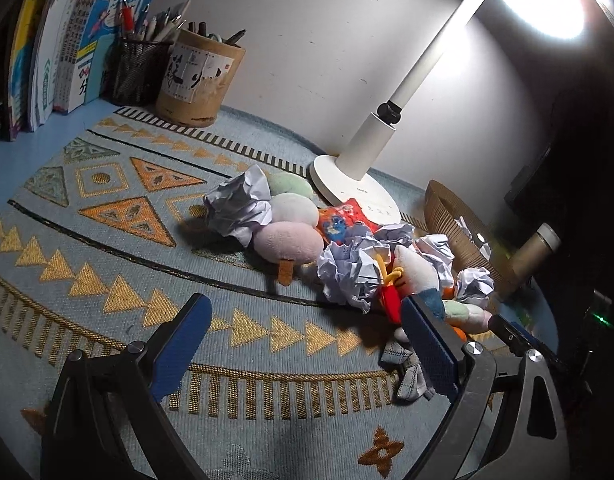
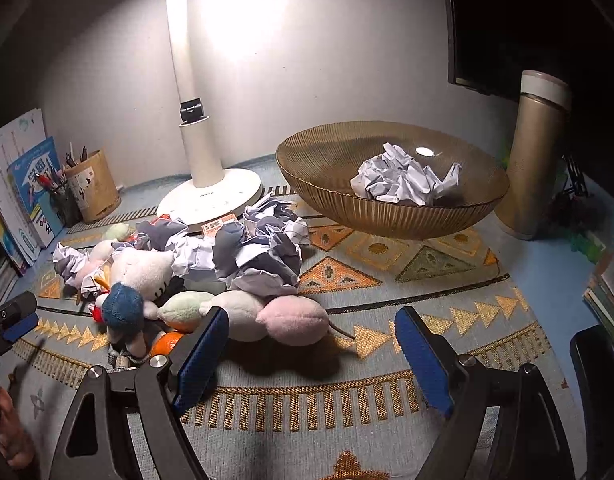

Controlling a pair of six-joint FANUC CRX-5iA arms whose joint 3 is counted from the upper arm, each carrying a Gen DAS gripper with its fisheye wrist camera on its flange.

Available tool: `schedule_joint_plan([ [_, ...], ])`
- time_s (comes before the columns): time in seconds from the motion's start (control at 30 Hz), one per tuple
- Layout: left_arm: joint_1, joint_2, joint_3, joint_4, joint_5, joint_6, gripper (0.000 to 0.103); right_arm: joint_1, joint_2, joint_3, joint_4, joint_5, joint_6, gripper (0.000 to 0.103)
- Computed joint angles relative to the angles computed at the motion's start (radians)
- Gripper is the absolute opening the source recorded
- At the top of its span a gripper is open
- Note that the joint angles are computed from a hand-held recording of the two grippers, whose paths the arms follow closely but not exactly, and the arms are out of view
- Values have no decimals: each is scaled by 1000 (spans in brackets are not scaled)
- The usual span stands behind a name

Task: Organize objects
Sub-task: 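Move both grippers back to the pile of paper and plush toys, then close the left gripper on a paper ball while the right grasps another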

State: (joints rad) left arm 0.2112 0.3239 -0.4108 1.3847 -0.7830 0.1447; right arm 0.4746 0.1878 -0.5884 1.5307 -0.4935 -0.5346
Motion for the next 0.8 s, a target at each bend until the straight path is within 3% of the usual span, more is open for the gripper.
schedule_joint_plan([
  [0.03,4,2,5,-15,1,31,94,-28,-13,-12,41,49,-37,84],
  [0.1,32,42,69,-108,-74,131,94,-106,-32,-25,146,181,-115,84],
  [0.13,39,56,102,-153,-86,180,94,-122,-34,-19,145,220,-109,84],
  [0.23,29,65,145,-154,-16,197,94,-125,-30,17,77,249,-28,84],
  [0.27,26,74,171,-174,3,204,94,-112,-22,36,24,239,29,84],
  [0.33,22,104,232,-229,19,236,94,-53,17,103,-201,171,243,88],
  [0.43,17,155,322,-324,18,313,94,-13,79,206,-501,146,507,88],
  [0.6,6,209,403,-424,27,397,94,-7,130,272,-622,140,605,87],
  [0.67,0,216,420,-471,45,428,93,5,147,309,-734,130,717,69],
  [0.7,-2,221,428,-484,45,436,87,8,152,319,-768,129,753,59],
  [0.8,-3,243,466,-521,16,473,56,-3,140,276,-640,156,642,53],
])
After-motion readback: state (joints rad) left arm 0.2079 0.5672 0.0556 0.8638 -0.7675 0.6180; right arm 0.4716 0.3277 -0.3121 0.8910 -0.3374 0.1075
